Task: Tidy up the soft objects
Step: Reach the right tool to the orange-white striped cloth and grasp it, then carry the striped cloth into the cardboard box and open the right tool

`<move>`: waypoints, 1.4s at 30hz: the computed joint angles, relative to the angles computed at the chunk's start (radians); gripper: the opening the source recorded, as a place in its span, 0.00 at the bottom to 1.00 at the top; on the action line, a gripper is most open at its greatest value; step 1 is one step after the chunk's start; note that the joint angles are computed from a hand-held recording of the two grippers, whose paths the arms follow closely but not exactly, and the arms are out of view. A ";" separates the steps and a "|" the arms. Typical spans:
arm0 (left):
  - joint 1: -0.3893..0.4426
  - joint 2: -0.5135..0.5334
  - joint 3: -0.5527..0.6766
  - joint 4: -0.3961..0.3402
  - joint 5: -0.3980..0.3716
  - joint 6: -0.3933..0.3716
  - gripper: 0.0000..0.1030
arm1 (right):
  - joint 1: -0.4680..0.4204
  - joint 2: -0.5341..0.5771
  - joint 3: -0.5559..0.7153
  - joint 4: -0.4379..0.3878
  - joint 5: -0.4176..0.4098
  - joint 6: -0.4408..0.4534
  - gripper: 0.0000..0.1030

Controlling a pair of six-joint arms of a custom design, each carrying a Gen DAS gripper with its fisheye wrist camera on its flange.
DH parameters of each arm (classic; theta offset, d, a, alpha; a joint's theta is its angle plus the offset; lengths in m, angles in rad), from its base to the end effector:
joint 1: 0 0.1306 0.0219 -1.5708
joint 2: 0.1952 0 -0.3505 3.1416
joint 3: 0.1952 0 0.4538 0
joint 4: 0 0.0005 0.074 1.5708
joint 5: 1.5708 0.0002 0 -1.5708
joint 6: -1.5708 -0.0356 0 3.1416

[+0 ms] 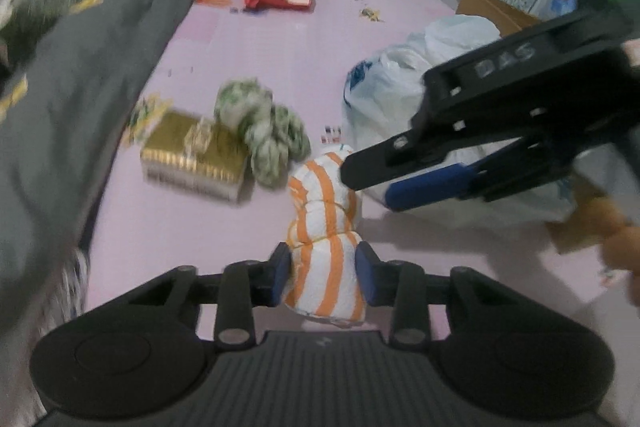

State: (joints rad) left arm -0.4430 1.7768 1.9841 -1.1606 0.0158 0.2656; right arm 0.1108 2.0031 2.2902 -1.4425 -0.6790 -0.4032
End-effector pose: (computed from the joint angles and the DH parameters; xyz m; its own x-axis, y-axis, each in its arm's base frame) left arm 0.6014 -0.2865 0.4572 -0.8255 0.1012 -0.5553 0.2282 0.9596 -0.1644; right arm 0.6970 0.0995 0.4497 -0.9690 0.1994 -0.1457 0.0460 0.7253 0.6869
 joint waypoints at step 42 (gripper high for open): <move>-0.088 0.033 0.162 0.186 0.169 -0.052 0.48 | -0.134 -0.239 -0.180 0.230 -0.135 -0.031 0.39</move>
